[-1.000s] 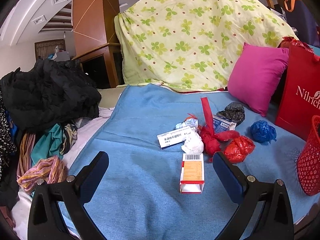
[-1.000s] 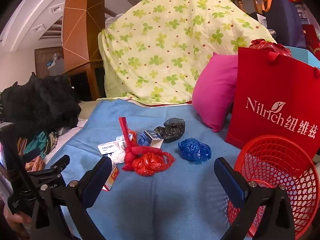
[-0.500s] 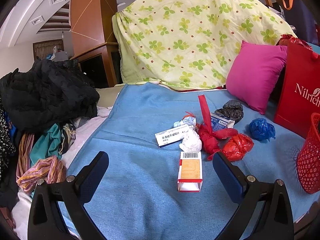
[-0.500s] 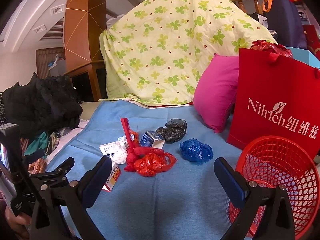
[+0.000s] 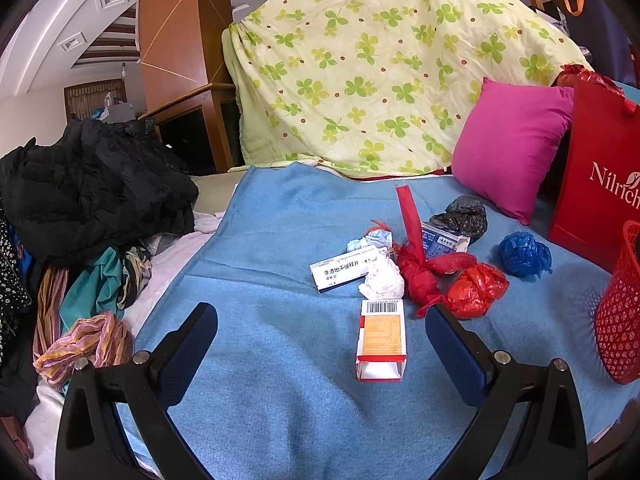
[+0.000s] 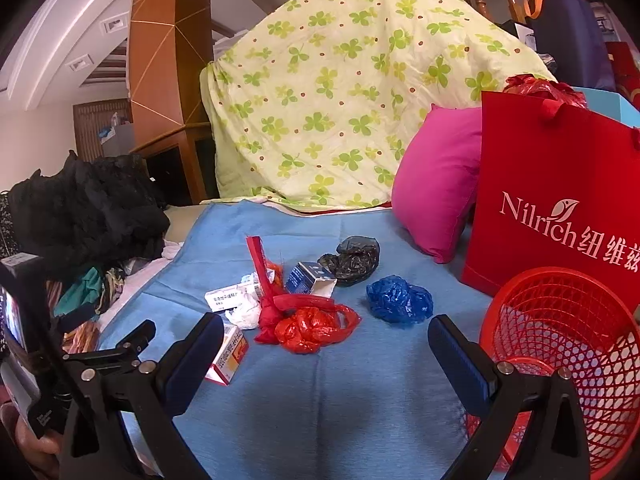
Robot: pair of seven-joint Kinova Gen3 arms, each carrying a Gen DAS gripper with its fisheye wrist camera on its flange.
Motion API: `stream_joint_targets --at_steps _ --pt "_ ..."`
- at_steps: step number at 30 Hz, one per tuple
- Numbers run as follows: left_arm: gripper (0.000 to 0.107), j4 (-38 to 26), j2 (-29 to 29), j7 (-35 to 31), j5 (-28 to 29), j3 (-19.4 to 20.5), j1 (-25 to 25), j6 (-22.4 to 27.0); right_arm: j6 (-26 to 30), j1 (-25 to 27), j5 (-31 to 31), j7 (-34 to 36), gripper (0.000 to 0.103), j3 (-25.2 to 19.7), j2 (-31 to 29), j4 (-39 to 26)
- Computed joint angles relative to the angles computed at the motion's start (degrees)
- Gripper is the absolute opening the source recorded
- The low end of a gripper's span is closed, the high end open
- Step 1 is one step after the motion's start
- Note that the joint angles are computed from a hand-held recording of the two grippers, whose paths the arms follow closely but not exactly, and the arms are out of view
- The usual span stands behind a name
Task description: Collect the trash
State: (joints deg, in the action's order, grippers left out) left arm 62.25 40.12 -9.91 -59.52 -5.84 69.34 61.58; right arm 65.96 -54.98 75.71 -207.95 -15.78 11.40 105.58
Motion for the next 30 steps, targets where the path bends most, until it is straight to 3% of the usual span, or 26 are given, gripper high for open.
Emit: stream_joint_targets --at_steps 11,15,18,22,25,27,29,30 --pt "0.103 2.87 -1.34 1.23 -0.9 0.14 -0.39 -0.79 -2.47 0.38 1.45 -1.8 0.103 0.28 0.57 0.24" --pt "0.103 6.06 -3.31 3.76 -1.89 0.35 -1.23 -1.8 -7.66 2.28 2.0 -3.56 0.103 1.18 0.78 0.36" --pt "0.103 9.33 -5.15 6.3 -2.93 1.04 -2.82 -4.45 -12.13 1.53 1.22 -2.6 0.103 5.28 1.64 -0.56" --pt "0.103 11.16 -6.22 3.14 -0.86 3.88 -7.27 -10.61 -21.45 10.38 -1.52 0.22 0.103 2.6 3.33 -2.41" --pt "0.103 9.79 -5.69 -3.33 5.92 7.1 -12.45 -15.17 -28.44 17.42 -7.98 6.13 0.103 1.04 5.79 -4.76" --pt "0.103 7.81 -4.52 -6.54 10.41 7.73 -14.2 -16.08 -33.1 22.73 -12.23 9.21 0.099 -0.56 7.95 -6.31" --pt "0.103 4.77 -2.7 -9.75 14.06 8.14 -15.19 -15.33 -37.76 27.76 -15.35 10.69 0.087 -2.46 9.77 -6.87" --pt "0.103 3.2 -1.76 -11.57 15.92 8.58 -15.88 -15.11 -39.87 29.07 -17.68 11.84 0.086 -2.2 10.86 -7.44"
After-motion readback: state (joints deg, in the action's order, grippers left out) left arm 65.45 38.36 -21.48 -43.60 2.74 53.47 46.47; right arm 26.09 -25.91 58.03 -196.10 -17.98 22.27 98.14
